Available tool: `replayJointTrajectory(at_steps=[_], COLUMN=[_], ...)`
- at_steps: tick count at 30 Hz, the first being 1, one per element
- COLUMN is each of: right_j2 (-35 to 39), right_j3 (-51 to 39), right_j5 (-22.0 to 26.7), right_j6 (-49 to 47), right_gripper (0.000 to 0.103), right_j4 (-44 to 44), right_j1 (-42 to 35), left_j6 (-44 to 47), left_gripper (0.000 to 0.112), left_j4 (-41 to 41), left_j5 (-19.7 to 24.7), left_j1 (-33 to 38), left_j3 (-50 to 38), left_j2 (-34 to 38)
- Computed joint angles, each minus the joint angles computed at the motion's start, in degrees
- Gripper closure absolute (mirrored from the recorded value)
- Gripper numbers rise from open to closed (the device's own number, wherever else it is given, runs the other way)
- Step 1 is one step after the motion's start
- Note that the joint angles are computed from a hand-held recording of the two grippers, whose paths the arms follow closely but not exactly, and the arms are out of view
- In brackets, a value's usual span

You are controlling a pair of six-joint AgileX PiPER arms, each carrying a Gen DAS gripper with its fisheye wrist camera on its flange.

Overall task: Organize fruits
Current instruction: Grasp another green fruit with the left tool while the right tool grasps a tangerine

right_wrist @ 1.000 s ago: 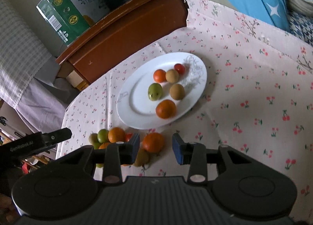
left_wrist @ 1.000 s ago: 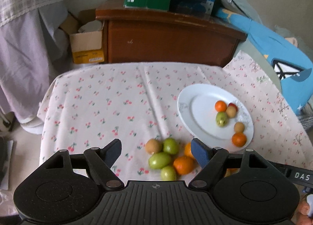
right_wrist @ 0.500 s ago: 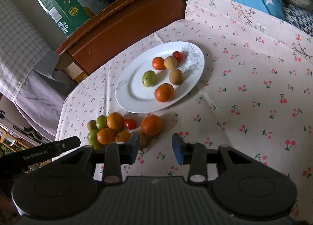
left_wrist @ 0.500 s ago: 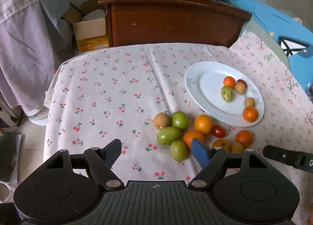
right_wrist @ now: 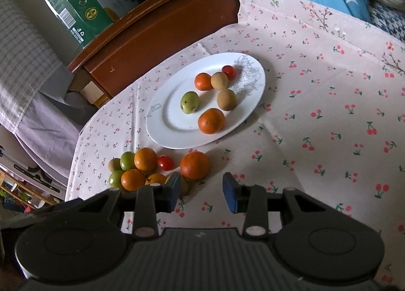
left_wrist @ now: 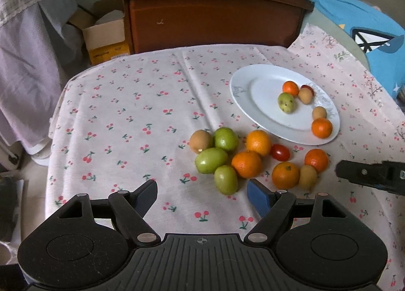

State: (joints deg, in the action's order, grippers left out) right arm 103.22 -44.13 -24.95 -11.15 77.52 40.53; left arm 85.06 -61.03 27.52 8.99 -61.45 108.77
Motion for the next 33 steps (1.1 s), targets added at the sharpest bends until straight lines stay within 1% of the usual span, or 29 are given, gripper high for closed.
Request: replayJointTrajectory(at_steps=[3,5,8,10,13,16,18,22,24,26,27,30,32,33], right_j2=[0.9,1.5,2.6,3.3,4.3,5.3,6.0,6.8,7.4,7.9,8.2,8.5,8.6,8.6], right_j3=[-0.7,-1.3,-2.6,-3.2,-4.0,-5.0,-5.7,-6.6,-7.3,-7.6,-7.6,-7.7,-7.9,-7.9], right_j5=[0.3,0.5,0.4,1.0,1.5,1.5,1.5,1.6,1.4,1.1,1.2,0.8,0.7,0.6], right_j6=[1.6,2.6,1.5,2.8,4.3,3.2,2.5,0.4,-2.1,-1.7,-1.0,-0.7,-1.6,-1.8], right_gripper=[0.065,0.065,0.065,0.065,0.065,0.065,0.065,0.067,0.069,0.069,0.071,0.072,0.072,0.073], right_j4=[-1.7,-3.2,-3.1,-4.5,-6.2,-5.8,-5.3,-4.1,-2.3,-2.7,-3.3,-4.0,-3.2,-3.2], right_j1=[-0.6,-1.0,-1.3,-1.9,-2.3,-2.6,-2.7,-2.9,-2.8,-2.9,-3.0,-3.0,-2.8,-2.8], left_j6=[4.8,6.0,7.4,8.6,8.8,9.1,10.6,12.4,13.8,18.2,19.9,23.1,23.5,23.9], left_gripper=[0.035,0.036,0.036,0.037,0.042,0.049,0.050,0.059,0.059,0.059,0.059,0.068,0.082,0.085], left_j4=[-3.7,-4.6,-5.8,-6.9,-7.5,-8.4,-10.3,-12.1,-13.3,-17.2,-18.5,-21.1,-21.1,-21.5], left_j5=[0.3,0.2,0.2,0.2,0.6,0.2,-0.7,-0.8,-1.5,-2.5,-2.9,-2.5,-1.7,-1.5], left_j1=[0.1,0.0,-0.2,-0.3,-0.5,-0.9,-1.4,-2.2,-2.7,-3.3,-3.5,-3.5,-3.2,-3.1], left_j3=[0.7,0.8,0.8,0.9,0.5,0.3,0.5,0.5,0.7,1.7,2.0,2.5,2.4,2.5], left_j2=[0.3,0.6,1.2,1.6,2.4,3.2,3.5,4.3,4.6,4.5,4.5,4.6,4.7,4.7])
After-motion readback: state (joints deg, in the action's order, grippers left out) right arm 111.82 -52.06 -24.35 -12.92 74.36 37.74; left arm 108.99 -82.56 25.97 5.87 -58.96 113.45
